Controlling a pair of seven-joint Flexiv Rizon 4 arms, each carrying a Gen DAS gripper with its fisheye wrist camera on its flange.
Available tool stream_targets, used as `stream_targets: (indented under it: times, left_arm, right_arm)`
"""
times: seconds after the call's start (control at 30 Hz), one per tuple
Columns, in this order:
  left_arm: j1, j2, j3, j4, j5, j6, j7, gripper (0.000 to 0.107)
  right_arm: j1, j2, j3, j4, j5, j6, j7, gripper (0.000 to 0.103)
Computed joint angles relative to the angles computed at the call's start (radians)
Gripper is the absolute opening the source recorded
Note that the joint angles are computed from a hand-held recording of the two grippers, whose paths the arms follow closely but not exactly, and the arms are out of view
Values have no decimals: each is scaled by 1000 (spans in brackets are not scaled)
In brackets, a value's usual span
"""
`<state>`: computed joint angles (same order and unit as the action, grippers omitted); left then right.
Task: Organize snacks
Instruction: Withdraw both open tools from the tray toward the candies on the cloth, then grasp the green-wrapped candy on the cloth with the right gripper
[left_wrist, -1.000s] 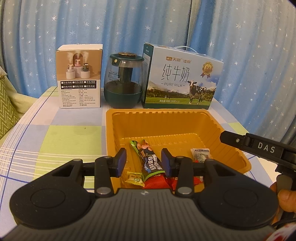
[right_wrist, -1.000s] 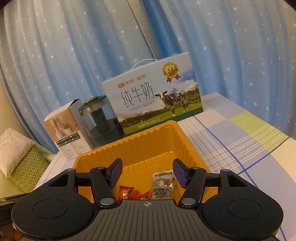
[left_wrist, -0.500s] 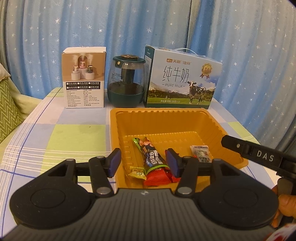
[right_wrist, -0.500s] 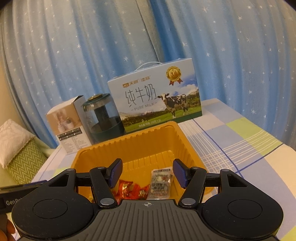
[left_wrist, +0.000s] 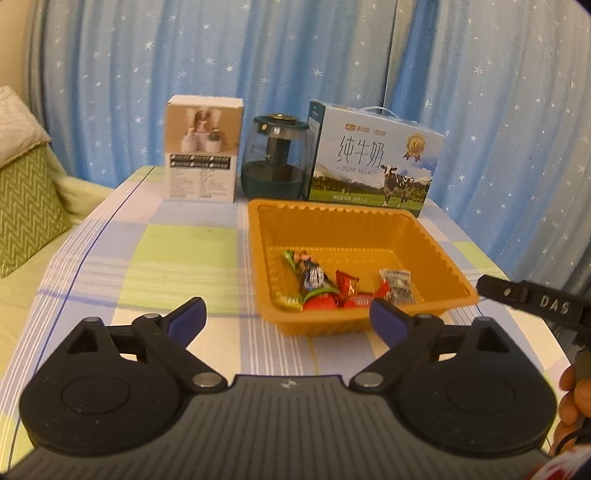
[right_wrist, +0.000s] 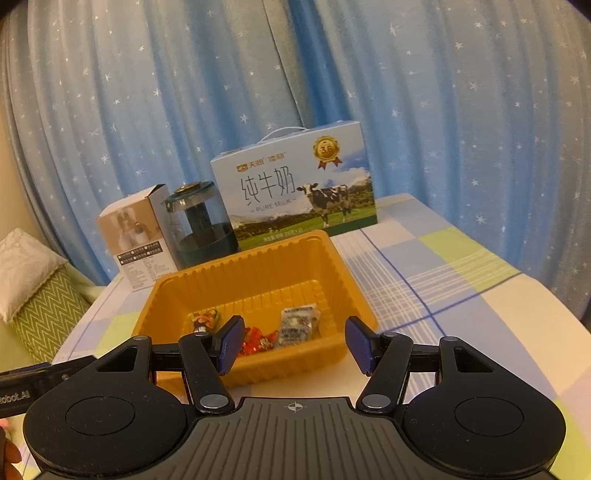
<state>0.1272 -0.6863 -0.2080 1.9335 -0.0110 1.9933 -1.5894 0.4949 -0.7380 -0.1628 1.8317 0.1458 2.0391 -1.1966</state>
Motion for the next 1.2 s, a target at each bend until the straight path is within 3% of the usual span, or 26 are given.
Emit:
stream_targets:
  times: [0.4,0.77,1.03,1.2]
  left_arm:
    - [-83,92,102,221,-39,121,-67,99]
    - [-143,114,167,359,-79,221,-96,100]
    - [-112,132,151,398,-77,185,-128,100]
    - [-150,139,189,400,-131,146,-117,100]
  right_arm:
    - [-11,122,89,224,3,63,-62,61]
    - [45,141,119,353,64,114,-91,61]
    - [83,123,129,370,73,117,-117,61]
    - [93,101,133,358,57,108,-126,61]
